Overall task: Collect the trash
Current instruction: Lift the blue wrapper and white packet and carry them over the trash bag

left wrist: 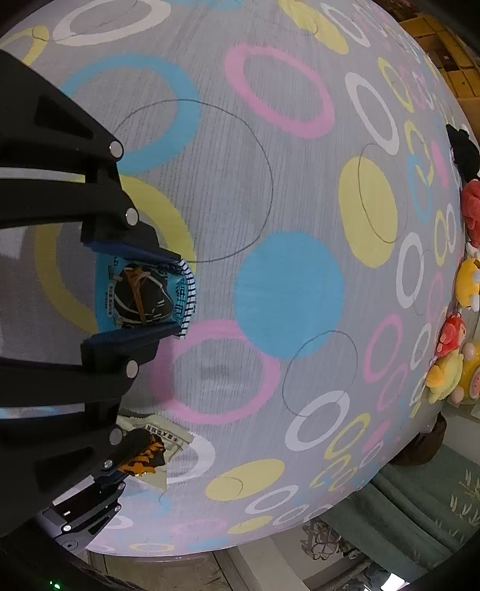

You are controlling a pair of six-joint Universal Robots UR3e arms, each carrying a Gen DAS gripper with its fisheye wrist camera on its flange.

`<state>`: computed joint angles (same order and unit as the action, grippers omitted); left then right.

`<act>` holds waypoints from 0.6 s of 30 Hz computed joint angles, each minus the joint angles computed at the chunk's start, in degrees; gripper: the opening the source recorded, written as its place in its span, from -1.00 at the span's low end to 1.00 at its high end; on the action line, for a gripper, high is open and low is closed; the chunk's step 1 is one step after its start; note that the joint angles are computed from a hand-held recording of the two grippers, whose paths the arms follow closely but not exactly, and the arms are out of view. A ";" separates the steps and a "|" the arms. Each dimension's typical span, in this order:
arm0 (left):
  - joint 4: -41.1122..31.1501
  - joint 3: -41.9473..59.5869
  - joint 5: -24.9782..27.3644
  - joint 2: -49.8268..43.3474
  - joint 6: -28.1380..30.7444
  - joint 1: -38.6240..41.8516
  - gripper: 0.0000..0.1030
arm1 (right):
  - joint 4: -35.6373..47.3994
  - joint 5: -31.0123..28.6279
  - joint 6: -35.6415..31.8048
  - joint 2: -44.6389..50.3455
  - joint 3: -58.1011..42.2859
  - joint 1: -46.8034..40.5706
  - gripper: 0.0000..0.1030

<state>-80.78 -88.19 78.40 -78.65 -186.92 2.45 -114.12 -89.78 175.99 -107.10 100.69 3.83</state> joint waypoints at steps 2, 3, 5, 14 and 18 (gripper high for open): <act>-0.62 0.21 -0.20 0.52 0.00 0.04 -0.39 | 0.97 0.26 -0.21 -0.46 -0.66 -0.26 -0.88; -0.78 0.51 -0.08 0.53 -0.16 -0.17 -0.39 | 1.36 0.21 -0.26 -0.62 -1.02 -0.25 -0.88; -1.53 1.00 -0.17 0.84 -0.22 -0.21 -0.39 | 2.18 0.48 -0.32 -1.05 -1.44 -0.60 -0.88; -5.13 2.71 -0.11 3.04 0.51 0.30 -0.39 | 6.21 1.06 -0.52 -3.00 -4.30 -0.96 -0.88; -7.52 4.29 -0.58 4.23 0.94 0.94 -0.39 | 8.85 1.65 -0.89 -3.99 -6.31 -1.60 -0.88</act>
<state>-88.29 -83.90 77.82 -74.42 -185.99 3.39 -105.27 -88.14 175.10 -111.09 94.38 2.23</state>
